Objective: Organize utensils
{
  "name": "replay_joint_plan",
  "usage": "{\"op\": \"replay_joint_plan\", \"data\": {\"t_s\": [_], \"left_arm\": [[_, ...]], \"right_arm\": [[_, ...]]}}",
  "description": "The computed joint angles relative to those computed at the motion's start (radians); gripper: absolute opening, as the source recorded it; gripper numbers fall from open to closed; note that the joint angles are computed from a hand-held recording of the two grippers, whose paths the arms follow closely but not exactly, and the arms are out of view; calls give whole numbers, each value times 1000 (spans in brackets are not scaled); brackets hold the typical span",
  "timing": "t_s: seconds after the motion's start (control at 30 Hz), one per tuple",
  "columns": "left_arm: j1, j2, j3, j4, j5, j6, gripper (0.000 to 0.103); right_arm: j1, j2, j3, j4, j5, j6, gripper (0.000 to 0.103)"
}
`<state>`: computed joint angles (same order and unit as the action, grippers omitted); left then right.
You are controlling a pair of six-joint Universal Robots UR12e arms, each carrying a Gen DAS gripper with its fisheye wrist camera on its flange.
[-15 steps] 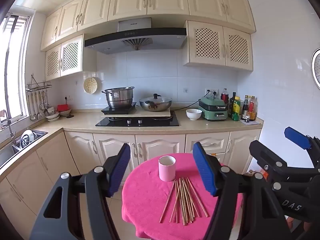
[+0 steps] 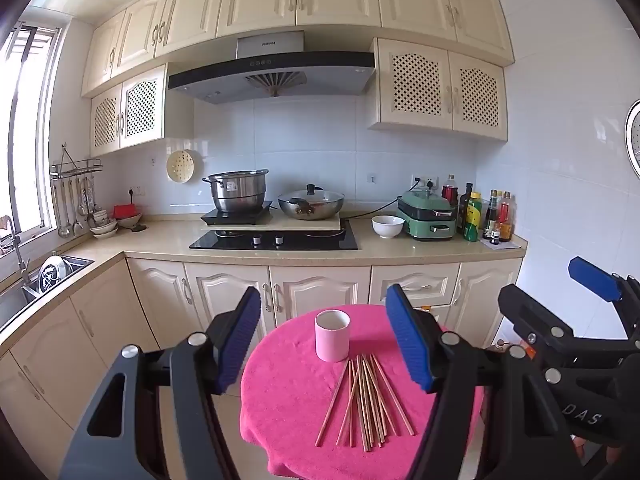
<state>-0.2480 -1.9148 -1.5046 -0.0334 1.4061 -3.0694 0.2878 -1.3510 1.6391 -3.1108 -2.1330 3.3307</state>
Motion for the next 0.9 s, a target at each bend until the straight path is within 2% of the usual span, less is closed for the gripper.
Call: {"op": "replay_joint_plan", "data": {"t_s": [0.9], "left_arm": [[4, -8, 11, -7, -4, -3, 65]], "right_arm": [[-4, 2, -21, 44, 8, 16, 97]]}}
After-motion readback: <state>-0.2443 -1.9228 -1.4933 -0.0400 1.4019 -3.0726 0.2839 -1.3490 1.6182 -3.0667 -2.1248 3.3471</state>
